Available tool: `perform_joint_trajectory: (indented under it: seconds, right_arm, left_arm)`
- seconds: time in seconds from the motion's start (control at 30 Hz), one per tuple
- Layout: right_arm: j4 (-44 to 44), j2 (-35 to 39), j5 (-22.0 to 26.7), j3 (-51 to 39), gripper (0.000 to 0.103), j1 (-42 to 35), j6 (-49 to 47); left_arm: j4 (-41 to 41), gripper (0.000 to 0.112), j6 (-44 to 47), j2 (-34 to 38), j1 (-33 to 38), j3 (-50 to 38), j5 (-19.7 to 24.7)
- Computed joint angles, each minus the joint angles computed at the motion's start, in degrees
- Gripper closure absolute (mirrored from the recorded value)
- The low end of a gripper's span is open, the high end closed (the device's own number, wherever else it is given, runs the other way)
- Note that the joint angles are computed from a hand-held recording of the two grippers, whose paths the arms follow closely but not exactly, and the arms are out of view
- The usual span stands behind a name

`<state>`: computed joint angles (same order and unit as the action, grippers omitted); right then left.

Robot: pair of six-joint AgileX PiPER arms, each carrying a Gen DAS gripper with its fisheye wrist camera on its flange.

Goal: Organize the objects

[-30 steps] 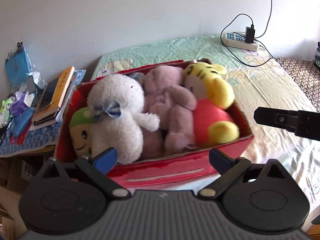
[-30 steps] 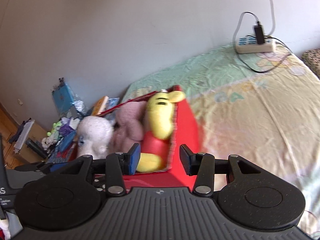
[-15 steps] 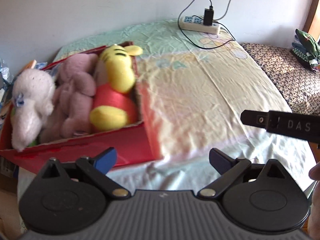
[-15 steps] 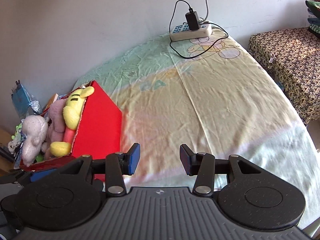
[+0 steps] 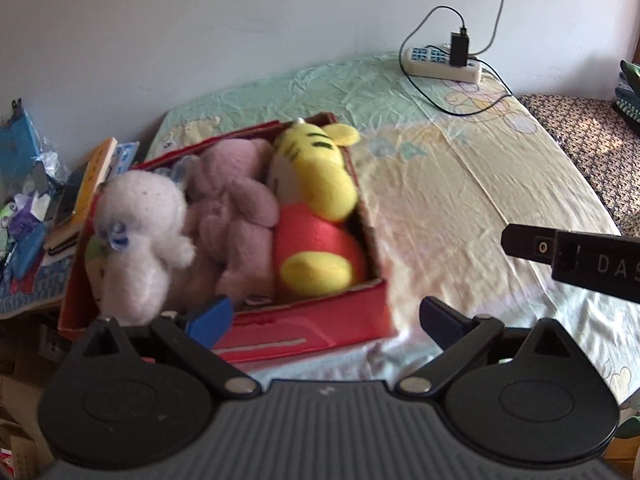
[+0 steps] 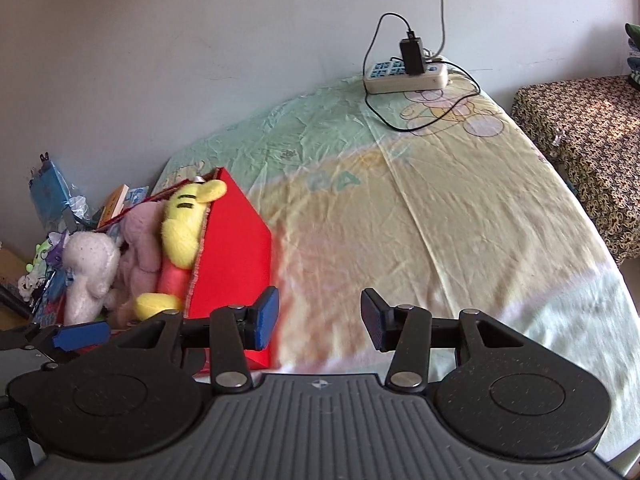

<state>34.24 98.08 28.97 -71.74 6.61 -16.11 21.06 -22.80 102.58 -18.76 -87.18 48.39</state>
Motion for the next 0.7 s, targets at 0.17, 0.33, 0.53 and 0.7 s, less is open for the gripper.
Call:
perform_joint_trajectory:
  seconds: [0.17, 0.33, 0.53, 0.7]
  right_arm:
    - [-7.6, 0.6, -0.4, -4.9, 0.051, 7.0, 9.2]
    - [-16.4, 2.3, -1.2, -9.3, 0.048, 13.8, 18.6]
    - [-27.6, 5.4, -0.9, -14.0, 0.046, 20.0, 31.9]
    - [-36.7, 7.5, 0.3, -16.8, 0.043, 23.6, 42.0]
  left_arm:
    - [-1.9, 0.012, 4.0, -2.1, 6.8, 0.8, -0.5]
    - [-4.4, 0.012, 8.9, -3.2, 12.9, 2.1, -2.1]
    - [-7.8, 0.012, 15.8, -4.0, 18.7, 4.3, -5.5]
    - [-10.9, 0.012, 20.4, -4.4, 22.2, 5.5, -9.2]
